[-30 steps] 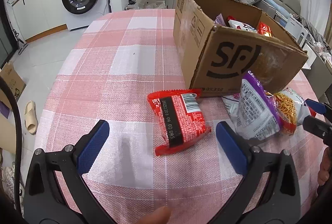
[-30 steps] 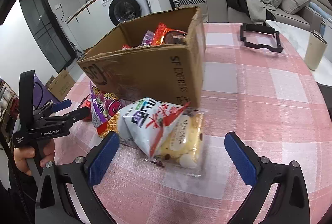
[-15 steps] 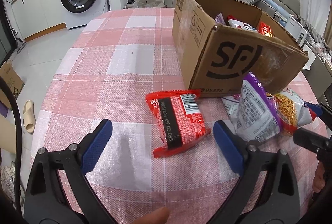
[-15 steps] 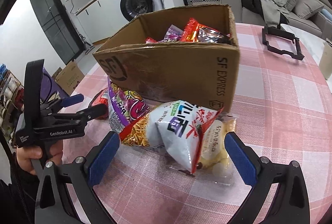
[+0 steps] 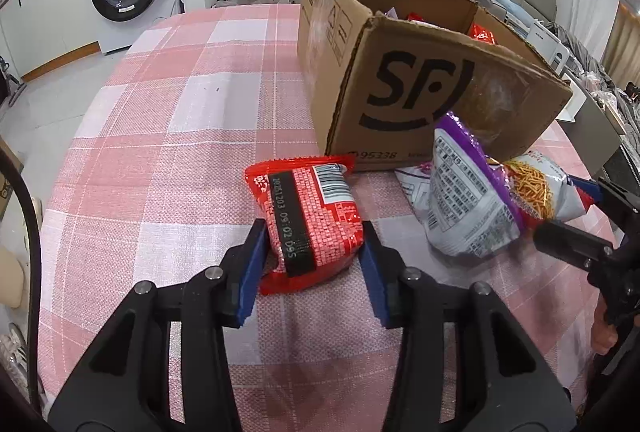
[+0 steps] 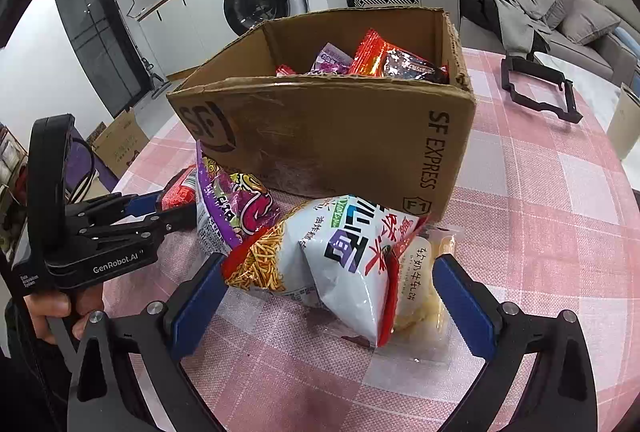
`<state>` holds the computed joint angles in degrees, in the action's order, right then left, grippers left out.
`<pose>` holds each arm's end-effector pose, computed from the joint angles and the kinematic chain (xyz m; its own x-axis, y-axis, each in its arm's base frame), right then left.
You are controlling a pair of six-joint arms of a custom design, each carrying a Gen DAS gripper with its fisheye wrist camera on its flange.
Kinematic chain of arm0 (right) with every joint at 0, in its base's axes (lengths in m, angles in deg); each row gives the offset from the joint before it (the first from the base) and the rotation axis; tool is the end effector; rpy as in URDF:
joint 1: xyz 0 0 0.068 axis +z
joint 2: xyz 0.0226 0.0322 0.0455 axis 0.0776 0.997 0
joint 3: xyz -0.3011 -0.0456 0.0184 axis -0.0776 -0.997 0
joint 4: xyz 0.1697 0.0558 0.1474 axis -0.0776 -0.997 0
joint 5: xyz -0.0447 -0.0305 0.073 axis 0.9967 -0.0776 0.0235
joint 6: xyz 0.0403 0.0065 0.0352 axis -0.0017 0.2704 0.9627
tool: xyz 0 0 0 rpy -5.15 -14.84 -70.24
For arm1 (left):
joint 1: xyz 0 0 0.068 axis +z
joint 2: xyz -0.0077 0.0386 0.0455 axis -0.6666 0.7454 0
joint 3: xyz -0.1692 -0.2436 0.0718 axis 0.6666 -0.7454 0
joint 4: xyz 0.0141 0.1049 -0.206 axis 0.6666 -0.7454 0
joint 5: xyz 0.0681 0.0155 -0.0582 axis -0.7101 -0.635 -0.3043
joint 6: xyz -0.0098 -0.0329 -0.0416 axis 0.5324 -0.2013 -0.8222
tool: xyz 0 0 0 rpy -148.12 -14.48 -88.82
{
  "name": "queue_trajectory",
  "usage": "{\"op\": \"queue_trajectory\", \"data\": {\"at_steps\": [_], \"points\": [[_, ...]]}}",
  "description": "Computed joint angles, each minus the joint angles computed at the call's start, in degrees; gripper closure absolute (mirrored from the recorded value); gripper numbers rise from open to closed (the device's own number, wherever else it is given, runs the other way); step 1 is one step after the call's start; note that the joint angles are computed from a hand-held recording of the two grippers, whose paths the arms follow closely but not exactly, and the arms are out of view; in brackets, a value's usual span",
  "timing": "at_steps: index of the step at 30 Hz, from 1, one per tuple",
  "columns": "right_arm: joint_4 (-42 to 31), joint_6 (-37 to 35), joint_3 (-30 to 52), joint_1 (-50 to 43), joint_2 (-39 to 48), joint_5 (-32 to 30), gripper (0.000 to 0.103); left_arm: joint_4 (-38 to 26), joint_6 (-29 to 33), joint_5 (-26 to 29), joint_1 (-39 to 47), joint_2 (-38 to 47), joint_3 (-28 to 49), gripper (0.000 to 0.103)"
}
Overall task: Organize snacks
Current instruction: 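Grasp the red sausage pack with the left gripper while the right grasps the white noodle-snack bag, then lift both bags and carry them over the cardboard box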
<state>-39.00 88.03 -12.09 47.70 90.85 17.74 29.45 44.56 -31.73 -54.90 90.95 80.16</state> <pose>0.1605 0.1491 0.1315 -0.7701 -0.2160 -0.6002 -0.4116 0.8871 0.2089 0.1970 -0.0449 0.0951 -0.8123 -0.0560 -0.5806 0.0190 0.9923 -0.1224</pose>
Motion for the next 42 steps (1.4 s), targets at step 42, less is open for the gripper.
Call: {"op": "queue_trajectory", "data": {"at_steps": [42], "points": [[-2.79, 3.60, -9.63, 1.73, -23.27, -2.06, 0.036, -30.32, -9.00, -11.60, -13.60, -42.33, -3.08, 0.062]]}}
